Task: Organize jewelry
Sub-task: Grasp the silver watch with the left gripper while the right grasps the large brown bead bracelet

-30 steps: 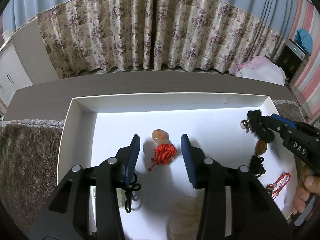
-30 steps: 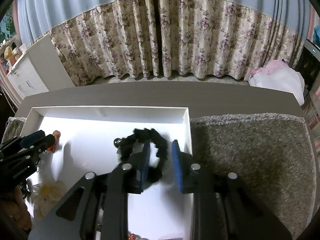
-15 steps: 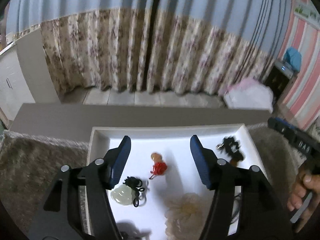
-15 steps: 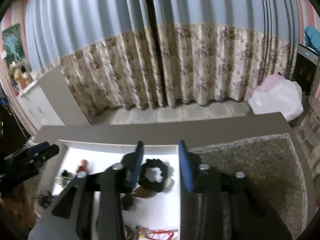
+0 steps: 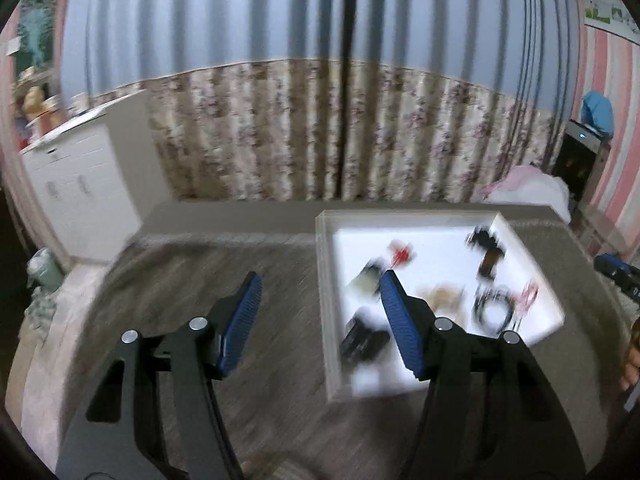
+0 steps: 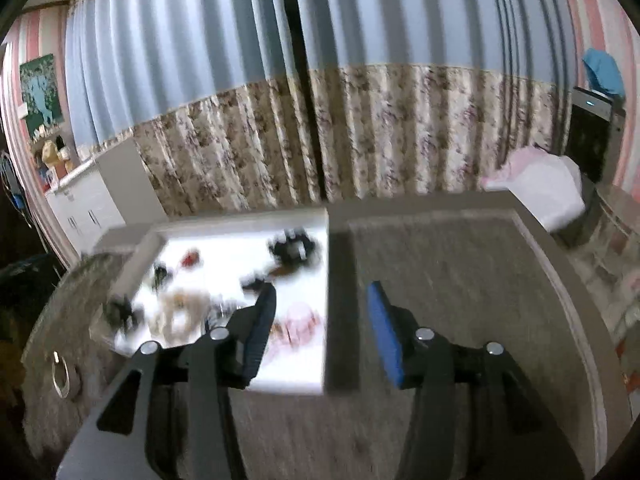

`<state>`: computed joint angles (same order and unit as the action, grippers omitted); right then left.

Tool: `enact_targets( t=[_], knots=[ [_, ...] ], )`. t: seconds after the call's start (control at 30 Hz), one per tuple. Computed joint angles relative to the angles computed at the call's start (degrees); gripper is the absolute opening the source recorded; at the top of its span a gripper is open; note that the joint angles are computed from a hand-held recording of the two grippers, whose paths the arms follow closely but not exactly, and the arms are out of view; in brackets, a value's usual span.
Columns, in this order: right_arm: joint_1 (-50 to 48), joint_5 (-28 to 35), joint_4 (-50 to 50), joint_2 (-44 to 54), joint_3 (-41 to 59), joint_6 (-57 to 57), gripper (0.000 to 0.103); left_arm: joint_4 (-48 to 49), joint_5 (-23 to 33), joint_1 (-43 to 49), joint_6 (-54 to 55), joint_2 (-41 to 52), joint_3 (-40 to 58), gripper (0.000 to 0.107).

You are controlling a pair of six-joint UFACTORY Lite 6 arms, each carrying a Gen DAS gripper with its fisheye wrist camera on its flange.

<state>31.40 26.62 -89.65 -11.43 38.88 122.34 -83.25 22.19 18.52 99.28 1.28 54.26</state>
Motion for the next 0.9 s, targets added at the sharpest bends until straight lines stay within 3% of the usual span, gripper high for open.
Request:
enact_targets(
  t=[0.13, 0.23, 0.33, 0.47, 0.63, 0.73, 0.9],
  knots=[
    [10.7, 4.4, -1.6, -6.7, -11.3, 11.2, 0.048, -7.7, 6.7, 16.0, 18.9, -4.3, -11.6, 0.063],
    [16.9, 3.2, -5.6, -2.1, -11.6, 19.2, 0.05, -10.0, 10.2, 23.6, 28.0, 2.0, -12.1, 0.063],
    [21.8, 4.3, -7.2, 6.3, -7.0, 24.1, 0.05, -6.1, 9.5, 25.2, 26.7, 7.8, -9.1, 0.059],
    [25.8, 5.7, -4.7, 16.2, 2.4, 21.5, 0.05, -5.4, 9.8, 24.9, 28.1, 7.1, -11.1, 0.059],
    [28.5, 6.4, -1.2, 21.3, 8.6, 18.0, 0.05, -4.6, 11.0, 24.0, 29.0, 4.4, -14.4, 0.06],
    [29.0, 6.3, 1.8, 23.3, 11.1, 14.8, 0.05, -6.2, 8.8, 22.5, 30.4, 5.5, -14.8, 0.06],
    [28.7, 5.8, 2.5, 26.8, 13.9, 14.6, 0.05, -3.3, 6.5, 20.6, 25.9, 11.1, -11.7, 0.037]
  ],
)
